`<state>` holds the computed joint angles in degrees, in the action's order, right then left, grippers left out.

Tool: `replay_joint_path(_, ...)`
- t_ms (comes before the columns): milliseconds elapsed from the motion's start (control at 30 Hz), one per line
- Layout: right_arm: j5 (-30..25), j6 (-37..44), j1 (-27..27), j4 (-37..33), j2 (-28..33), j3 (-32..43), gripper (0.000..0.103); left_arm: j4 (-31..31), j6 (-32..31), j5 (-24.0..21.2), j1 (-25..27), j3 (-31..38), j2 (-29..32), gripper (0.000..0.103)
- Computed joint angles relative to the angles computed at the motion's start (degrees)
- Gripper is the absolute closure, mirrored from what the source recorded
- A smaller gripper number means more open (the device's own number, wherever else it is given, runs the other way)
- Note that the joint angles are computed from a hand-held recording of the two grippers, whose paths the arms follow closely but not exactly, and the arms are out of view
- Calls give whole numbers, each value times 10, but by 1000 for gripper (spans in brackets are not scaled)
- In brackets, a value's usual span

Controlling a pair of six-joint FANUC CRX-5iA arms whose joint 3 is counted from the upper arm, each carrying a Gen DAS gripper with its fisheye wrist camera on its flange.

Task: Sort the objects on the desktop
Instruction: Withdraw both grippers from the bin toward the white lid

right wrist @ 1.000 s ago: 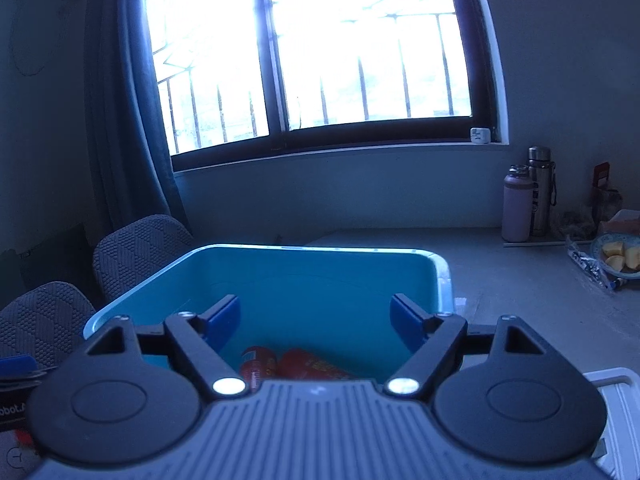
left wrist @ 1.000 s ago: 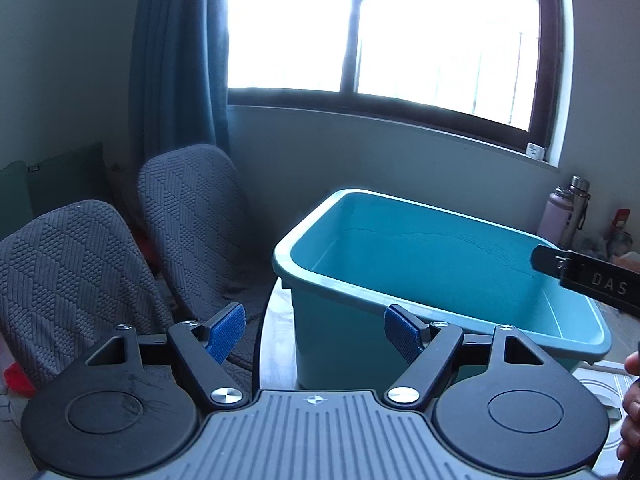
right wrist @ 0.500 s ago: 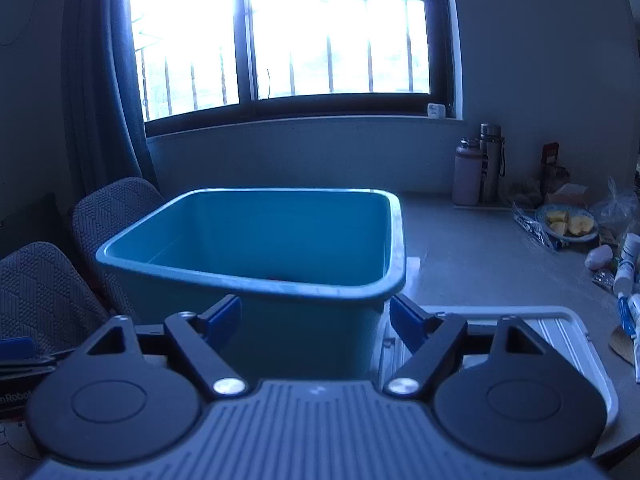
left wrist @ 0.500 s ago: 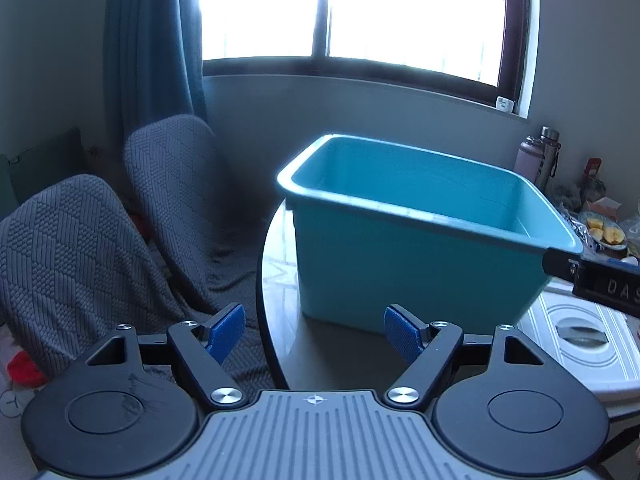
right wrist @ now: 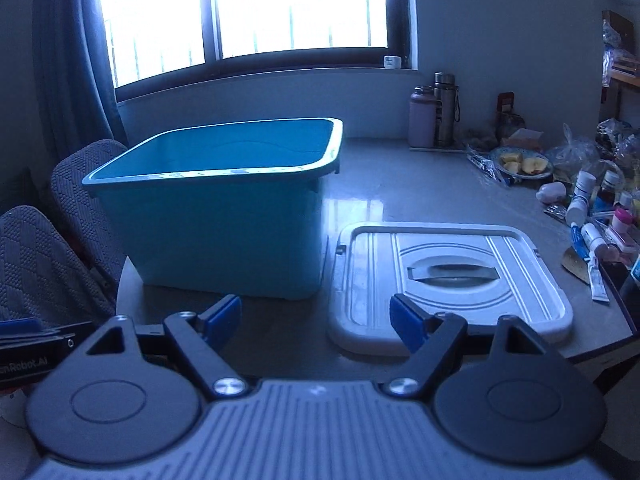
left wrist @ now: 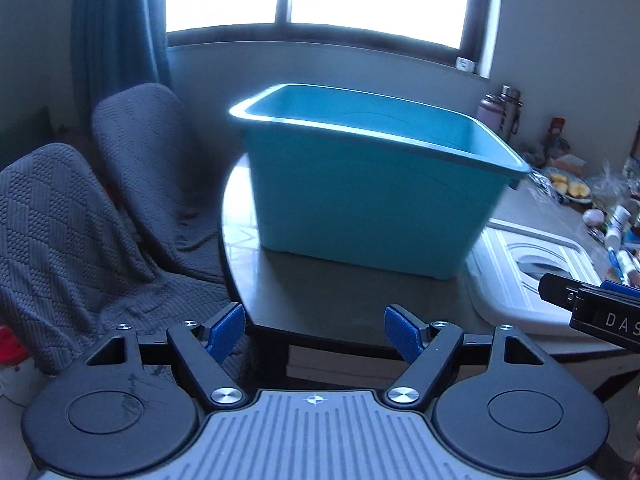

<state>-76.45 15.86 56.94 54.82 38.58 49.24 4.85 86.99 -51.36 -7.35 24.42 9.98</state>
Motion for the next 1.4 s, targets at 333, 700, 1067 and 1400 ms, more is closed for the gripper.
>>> replay_joint_path(333, 31, -68, -6, 7, -120, -192, 22, -27, 36, -5, -60, 30, 26, 24)
replay_joint_path(700, 70, -91, -31, 12, -227, -341, 22, -117, 138, -34, -159, 102, 69, 24)
replay_joint_path(1067, 99, -107, -49, 7, -307, -449, 22, -176, 196, -75, -224, 160, 103, 24)
replay_joint_path(1400, 115, -122, -66, -17, -341, -489, 22, -181, 182, -119, -247, 212, 140, 24)
